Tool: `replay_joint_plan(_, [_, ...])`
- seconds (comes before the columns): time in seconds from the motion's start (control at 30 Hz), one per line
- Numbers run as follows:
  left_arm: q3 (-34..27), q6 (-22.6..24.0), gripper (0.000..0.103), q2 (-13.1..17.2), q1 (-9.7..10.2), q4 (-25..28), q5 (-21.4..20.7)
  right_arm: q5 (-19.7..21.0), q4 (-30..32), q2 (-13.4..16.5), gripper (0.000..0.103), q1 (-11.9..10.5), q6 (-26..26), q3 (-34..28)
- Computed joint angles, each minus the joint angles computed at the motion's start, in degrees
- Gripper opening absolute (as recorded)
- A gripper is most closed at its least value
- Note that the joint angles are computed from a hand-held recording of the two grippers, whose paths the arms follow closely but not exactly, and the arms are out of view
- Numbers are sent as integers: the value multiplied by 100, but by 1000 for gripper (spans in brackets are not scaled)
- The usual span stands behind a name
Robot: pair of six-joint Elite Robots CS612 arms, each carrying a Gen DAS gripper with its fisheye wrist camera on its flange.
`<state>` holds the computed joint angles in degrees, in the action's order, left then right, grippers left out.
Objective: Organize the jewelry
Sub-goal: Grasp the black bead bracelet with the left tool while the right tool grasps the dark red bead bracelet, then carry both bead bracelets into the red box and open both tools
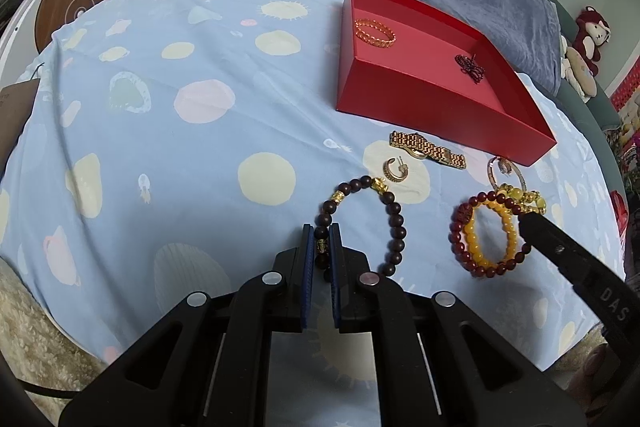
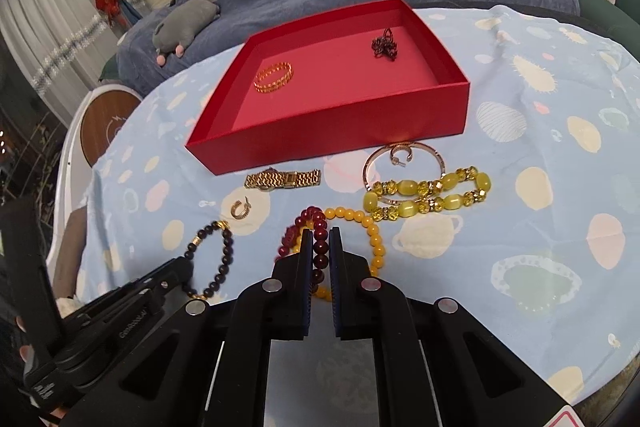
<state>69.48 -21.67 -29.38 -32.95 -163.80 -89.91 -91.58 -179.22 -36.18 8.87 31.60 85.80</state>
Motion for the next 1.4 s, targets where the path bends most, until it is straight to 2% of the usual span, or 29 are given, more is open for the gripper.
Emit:
replay_joint_plan(0.47, [326, 59, 7, -278, -25, -420, -80, -233, -671, -439, 7, -51, 185, 671])
replay_joint_plan(0.97, [502, 170, 7, -512, -60, -537, -254, -317, -967, -640, 7, -116, 305, 1045])
replay_joint_plan(1.17, [149, 261, 7, -426, -64, -470, -382, -305, -1015, -595, 7, -187, 104, 805])
replay_joint_plan(1.4, [-923, 351, 7, -9, -39, -177, -582, -147, -974, -380, 7, -328, -130, 154])
